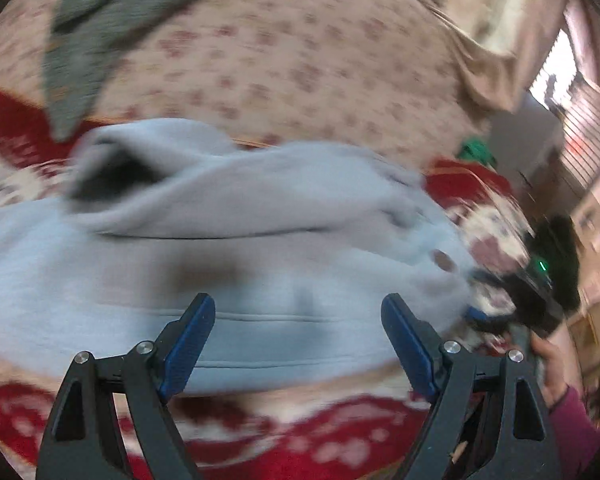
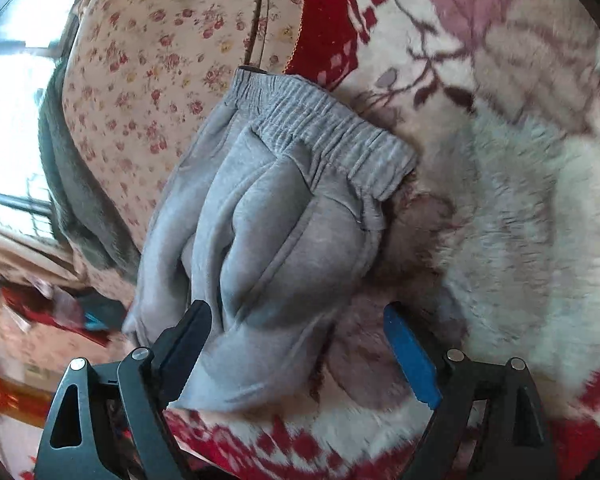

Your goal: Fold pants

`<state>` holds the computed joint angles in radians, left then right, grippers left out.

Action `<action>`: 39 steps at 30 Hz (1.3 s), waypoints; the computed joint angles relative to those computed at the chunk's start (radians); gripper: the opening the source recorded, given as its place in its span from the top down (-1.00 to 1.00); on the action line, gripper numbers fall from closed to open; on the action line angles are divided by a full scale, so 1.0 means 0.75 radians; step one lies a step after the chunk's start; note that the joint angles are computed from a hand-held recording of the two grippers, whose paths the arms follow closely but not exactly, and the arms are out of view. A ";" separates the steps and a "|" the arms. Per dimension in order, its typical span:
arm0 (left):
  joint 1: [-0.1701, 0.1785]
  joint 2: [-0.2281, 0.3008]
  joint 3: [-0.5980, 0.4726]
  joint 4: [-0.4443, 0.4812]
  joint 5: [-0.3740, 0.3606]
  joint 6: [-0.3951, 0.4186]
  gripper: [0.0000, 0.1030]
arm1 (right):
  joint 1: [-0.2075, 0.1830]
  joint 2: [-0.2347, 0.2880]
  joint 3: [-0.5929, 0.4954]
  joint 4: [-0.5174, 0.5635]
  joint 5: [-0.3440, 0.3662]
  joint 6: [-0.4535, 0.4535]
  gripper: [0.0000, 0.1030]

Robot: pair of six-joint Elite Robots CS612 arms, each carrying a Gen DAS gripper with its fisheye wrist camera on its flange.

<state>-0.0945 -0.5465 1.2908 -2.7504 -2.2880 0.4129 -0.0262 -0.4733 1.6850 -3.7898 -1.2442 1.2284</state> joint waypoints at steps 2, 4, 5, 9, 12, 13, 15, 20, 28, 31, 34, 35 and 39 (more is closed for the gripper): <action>-0.025 -0.014 0.030 0.009 -0.007 0.032 -0.64 | 0.007 0.015 -0.026 -0.052 -0.033 -0.038 -0.79; -0.044 -0.019 0.038 0.040 -0.009 0.042 -0.64 | 0.007 0.028 -0.058 -0.068 -0.033 -0.069 -0.76; -0.051 -0.020 0.039 0.051 -0.011 0.039 -0.64 | 0.005 0.036 -0.077 -0.066 -0.022 -0.084 -0.61; -0.063 -0.013 0.024 0.085 -0.006 -0.011 -0.64 | 0.002 0.071 -0.124 -0.077 -0.008 -0.108 0.30; -0.052 -0.005 0.008 0.082 -0.003 -0.039 -0.64 | 0.008 0.053 -0.094 -0.110 -0.019 -0.153 0.44; -0.047 -0.002 0.003 0.076 0.012 -0.054 -0.64 | 0.009 0.037 -0.073 -0.127 -0.016 -0.170 0.45; -0.041 0.006 -0.009 0.065 0.035 -0.086 -0.64 | 0.008 0.012 -0.044 -0.139 -0.012 -0.209 0.50; -0.015 0.022 -0.041 0.043 0.025 -0.135 -0.64 | 0.028 -0.064 0.055 -0.138 -0.060 -0.292 0.63; 0.025 0.060 -0.112 -0.075 0.125 -0.238 -0.64 | 0.040 -0.084 0.102 0.043 -0.087 -0.297 0.61; 0.044 0.090 -0.169 -0.122 0.148 -0.318 -0.66 | 0.019 -0.098 0.127 0.085 -0.041 -0.198 0.33; 0.061 0.137 -0.271 -0.125 0.172 -0.415 -0.80 | 0.020 -0.164 0.182 0.143 -0.124 -0.252 0.01; 0.063 0.154 -0.310 -0.122 0.178 -0.431 -0.81 | 0.024 -0.180 0.191 0.149 -0.152 -0.271 -0.09; 0.053 0.206 -0.449 -0.047 0.274 -0.330 -0.81 | 0.028 -0.241 0.157 0.209 -0.199 -0.477 -0.55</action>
